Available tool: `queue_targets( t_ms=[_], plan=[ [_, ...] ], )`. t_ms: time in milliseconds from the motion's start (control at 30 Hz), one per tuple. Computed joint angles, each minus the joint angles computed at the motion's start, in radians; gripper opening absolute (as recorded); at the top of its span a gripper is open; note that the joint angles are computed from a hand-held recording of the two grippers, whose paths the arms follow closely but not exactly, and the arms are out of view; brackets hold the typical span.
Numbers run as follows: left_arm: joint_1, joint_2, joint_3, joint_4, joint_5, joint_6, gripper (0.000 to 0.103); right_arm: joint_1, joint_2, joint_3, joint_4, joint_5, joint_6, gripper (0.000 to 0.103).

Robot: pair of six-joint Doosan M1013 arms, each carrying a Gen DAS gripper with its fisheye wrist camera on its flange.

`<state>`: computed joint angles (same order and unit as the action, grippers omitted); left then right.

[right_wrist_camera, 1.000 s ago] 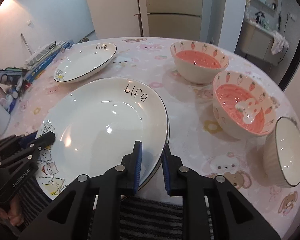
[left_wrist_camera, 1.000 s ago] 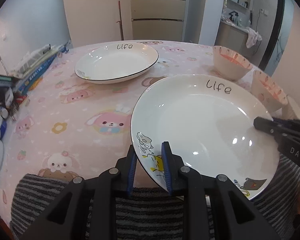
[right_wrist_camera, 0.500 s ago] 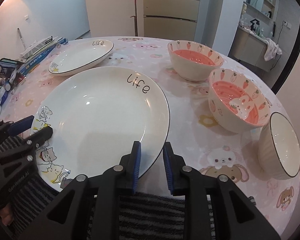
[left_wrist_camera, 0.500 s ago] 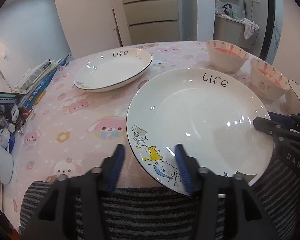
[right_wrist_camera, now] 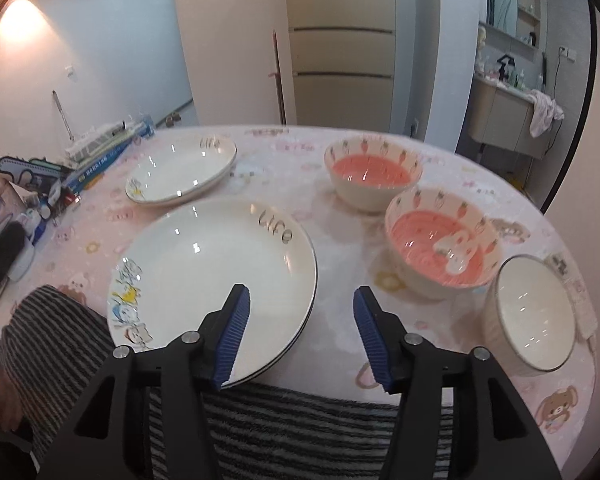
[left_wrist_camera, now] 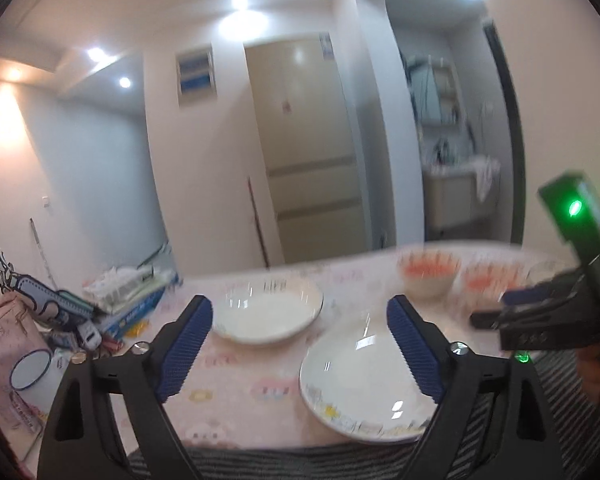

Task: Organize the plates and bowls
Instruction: 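Raise both tools and move them to another white 'life' plate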

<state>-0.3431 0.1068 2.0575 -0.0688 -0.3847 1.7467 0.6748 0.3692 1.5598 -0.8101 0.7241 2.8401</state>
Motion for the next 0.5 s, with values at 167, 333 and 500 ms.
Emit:
queue_targets(
  t_ms=[167,333,500],
  plan=[
    [0.029,-0.051,0.041,0.101,-0.175,-0.147,0.103,0.020,-0.031,-0.005,-0.123,-0.003,0.062,0.056],
    [0.018,-0.089,0.008,-0.056,-0.155,-0.020,0.103,0.038,-0.036,-0.051,-0.216,0.003,0.072,0.058],
    [0.040,-0.117,-0.039,-0.015,-0.150,-0.109,0.103,0.061,-0.045,-0.081,-0.395,0.015,0.192,0.072]
  ],
)
